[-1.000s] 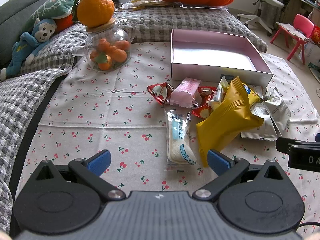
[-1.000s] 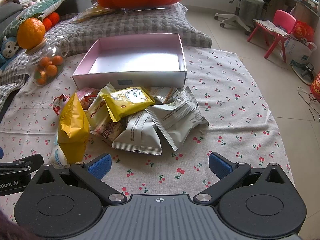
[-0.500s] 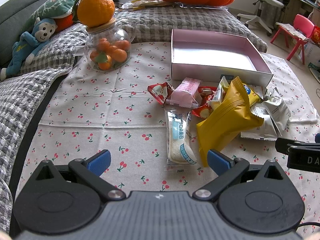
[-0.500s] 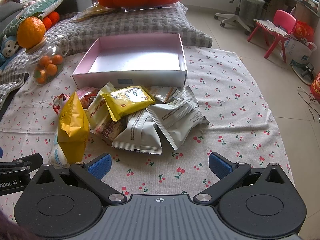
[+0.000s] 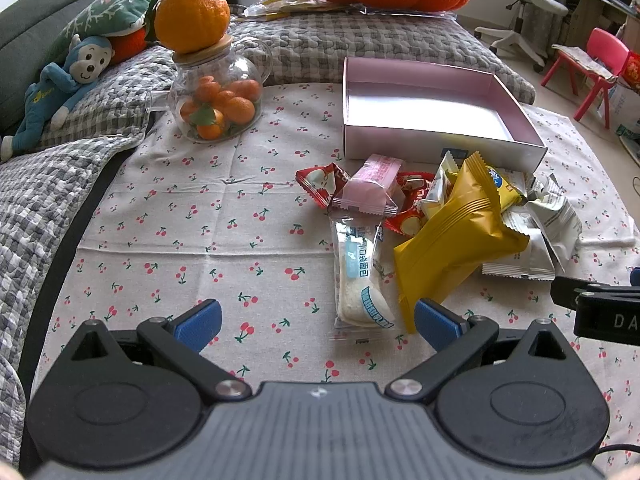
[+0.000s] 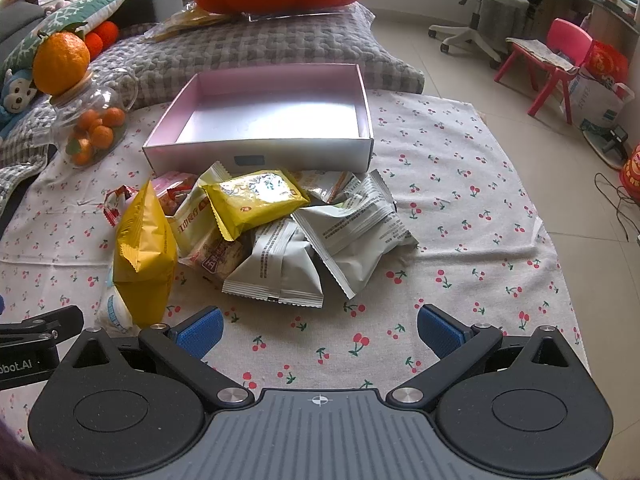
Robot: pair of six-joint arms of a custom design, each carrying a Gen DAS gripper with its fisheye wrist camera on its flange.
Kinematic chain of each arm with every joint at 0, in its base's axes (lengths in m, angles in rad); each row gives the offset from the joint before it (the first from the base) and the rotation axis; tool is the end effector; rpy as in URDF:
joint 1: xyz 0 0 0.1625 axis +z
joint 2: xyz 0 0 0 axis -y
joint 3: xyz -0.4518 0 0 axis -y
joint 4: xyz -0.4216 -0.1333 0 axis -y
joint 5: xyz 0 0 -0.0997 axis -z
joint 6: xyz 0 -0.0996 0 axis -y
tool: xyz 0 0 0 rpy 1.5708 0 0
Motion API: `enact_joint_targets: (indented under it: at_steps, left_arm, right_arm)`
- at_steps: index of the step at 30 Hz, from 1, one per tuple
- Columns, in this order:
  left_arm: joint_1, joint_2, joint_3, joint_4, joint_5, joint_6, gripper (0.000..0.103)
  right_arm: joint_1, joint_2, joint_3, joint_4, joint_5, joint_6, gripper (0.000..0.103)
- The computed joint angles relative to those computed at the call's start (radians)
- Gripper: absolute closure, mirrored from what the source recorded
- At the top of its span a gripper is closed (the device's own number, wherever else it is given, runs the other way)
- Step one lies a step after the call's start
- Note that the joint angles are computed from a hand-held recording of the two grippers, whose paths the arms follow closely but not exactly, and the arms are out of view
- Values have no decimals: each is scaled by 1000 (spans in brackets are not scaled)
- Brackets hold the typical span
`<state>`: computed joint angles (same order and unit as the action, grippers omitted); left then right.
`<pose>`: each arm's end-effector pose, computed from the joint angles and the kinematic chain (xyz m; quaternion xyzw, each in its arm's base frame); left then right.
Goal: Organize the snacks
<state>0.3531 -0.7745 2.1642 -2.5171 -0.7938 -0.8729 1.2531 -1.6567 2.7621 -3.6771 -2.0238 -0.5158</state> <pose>-0.3599 -0.3491 -0.0432 0.2369 0.8752 -0.2176 0.3614 -0.0021 -0.2937 0.2715 -0.0227 -0.8614 0.3478 0.3694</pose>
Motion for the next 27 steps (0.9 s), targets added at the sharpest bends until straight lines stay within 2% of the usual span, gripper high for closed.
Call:
enact_joint_targets:
  at_steps: [11, 13, 17, 21, 24, 27]
  left_arm:
    - [8, -12, 14, -48, -13, 32, 0]
    - [8, -12, 17, -65, -8, 63, 0]
    - [19, -14, 37, -176, -20, 186, 0]
    - [51, -17, 36, -274, -86, 283, 1]
    - [73, -6, 33, -370, -160, 407, 4]
    - [100, 17, 21, -436, -244, 516, 10]
  right_arm:
    - [-3, -29, -10, 21, 10, 11, 0]
    - [-14, -58, -16, 49, 28, 21, 0]
    - [-52, -141, -39, 153, 92, 47, 0]
    - [-87, -206, -83, 277, 142, 85, 0]
    - [-91, -185, -121, 285, 115, 111, 0]
    - [-133, -196, -161, 377, 163, 151, 0]
